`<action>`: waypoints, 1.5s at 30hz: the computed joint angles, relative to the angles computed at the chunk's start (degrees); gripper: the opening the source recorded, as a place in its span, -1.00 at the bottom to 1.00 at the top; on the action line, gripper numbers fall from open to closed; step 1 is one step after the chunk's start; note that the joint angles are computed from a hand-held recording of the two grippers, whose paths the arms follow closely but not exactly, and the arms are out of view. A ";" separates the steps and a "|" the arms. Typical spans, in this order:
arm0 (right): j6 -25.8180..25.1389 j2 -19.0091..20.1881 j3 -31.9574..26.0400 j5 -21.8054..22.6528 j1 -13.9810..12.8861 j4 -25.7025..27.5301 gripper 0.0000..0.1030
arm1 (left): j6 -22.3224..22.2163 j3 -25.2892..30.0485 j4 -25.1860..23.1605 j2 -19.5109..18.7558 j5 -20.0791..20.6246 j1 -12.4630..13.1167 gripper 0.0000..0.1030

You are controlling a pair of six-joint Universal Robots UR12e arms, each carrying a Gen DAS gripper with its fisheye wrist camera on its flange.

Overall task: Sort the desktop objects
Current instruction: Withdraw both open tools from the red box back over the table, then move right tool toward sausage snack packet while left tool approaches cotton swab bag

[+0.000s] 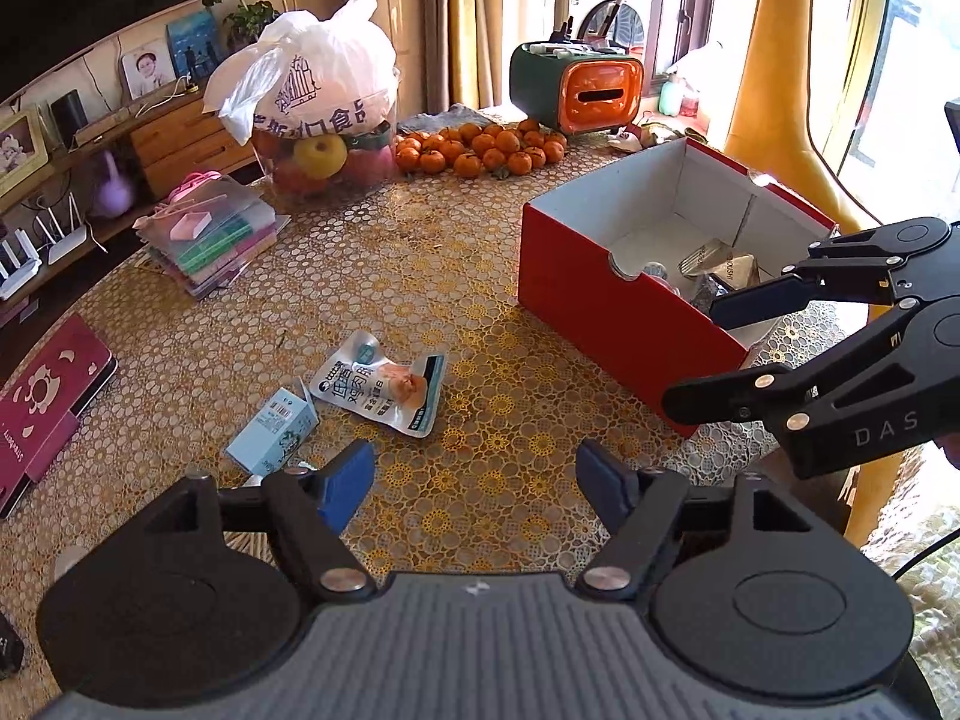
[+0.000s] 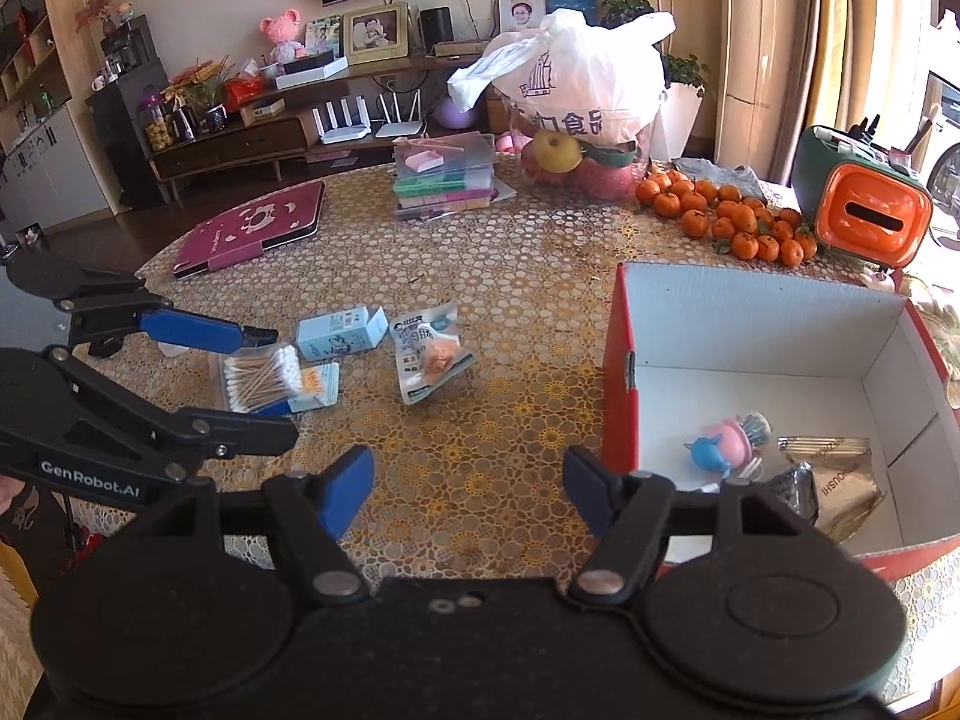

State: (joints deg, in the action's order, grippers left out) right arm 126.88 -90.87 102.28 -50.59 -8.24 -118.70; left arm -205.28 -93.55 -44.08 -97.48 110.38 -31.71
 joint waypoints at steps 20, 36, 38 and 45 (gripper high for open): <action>0.40 -0.92 3.31 2.32 3.32 -5.04 0.46 | -10.59 -10.25 -0.08 6.88 5.29 0.40 0.89; 1.48 0.63 3.79 1.24 6.08 -7.81 0.52 | -13.38 -15.69 3.42 9.19 4.01 2.63 0.92; 1.70 0.88 3.91 0.87 6.41 -8.66 0.52 | -12.82 -15.82 3.50 9.04 3.83 2.98 0.92; 3.68 2.93 2.59 0.53 7.44 -7.86 0.52 | -9.04 -16.38 5.64 8.27 2.33 4.29 0.92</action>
State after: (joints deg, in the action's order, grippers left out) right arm 130.56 -87.93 104.87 -50.06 -0.80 -126.56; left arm -214.31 -109.94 -38.44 -89.21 112.71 -27.42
